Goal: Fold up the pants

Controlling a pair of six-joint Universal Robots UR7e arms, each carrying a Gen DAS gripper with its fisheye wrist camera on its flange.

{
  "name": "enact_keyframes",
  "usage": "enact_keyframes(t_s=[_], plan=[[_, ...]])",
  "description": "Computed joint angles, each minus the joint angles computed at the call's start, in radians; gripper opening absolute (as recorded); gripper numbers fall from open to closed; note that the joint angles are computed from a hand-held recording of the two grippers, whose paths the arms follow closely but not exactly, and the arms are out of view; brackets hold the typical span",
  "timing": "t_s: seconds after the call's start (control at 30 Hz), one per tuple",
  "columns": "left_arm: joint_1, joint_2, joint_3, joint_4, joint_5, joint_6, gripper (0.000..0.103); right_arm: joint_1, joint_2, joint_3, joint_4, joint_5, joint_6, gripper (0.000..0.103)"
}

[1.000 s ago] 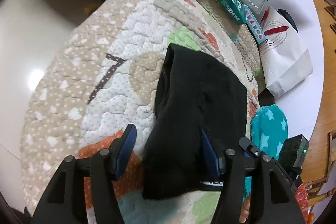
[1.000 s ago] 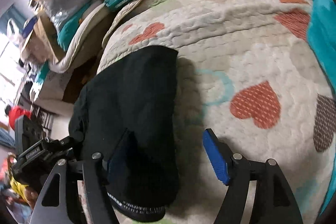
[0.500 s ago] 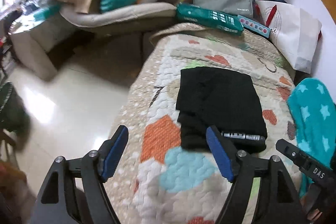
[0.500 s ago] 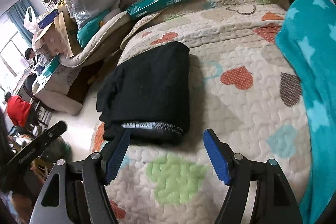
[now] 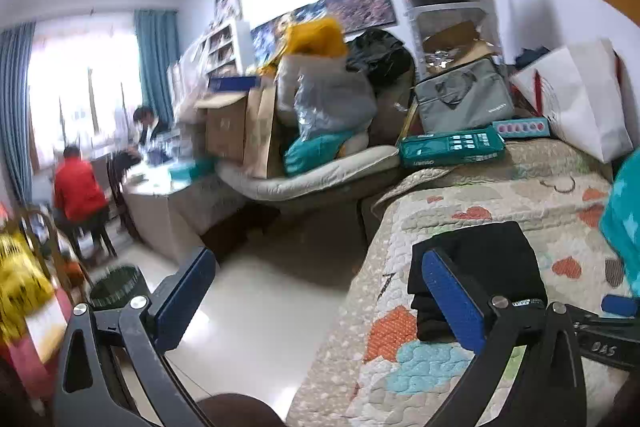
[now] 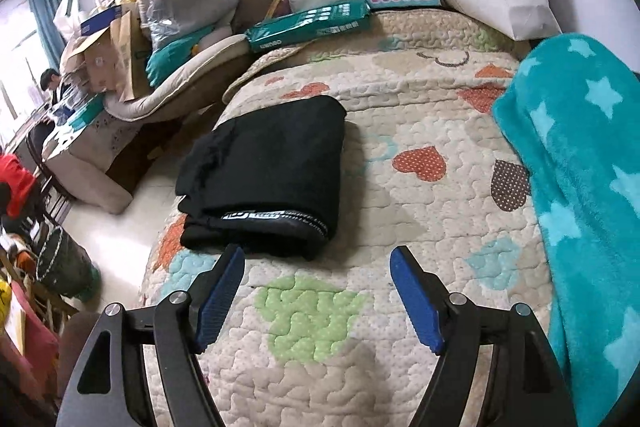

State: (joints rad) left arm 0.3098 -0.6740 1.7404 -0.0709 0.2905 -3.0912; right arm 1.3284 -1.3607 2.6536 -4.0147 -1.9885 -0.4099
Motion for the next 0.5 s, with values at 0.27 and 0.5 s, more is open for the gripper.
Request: enact_keyframes(t_s=[0.27, 0.5], plan=[[0.059, 0.121, -0.165, 0.529, 0.246, -0.416, 0.103, 0.023, 0.041, 0.006, -0.061, -0.030, -0.021, 0.082], [0.081, 0.193, -0.199, 0.653, 0.285, -0.533, 0.103, 0.008, 0.037, 0.003, -0.030, -0.021, -0.006, 0.083]])
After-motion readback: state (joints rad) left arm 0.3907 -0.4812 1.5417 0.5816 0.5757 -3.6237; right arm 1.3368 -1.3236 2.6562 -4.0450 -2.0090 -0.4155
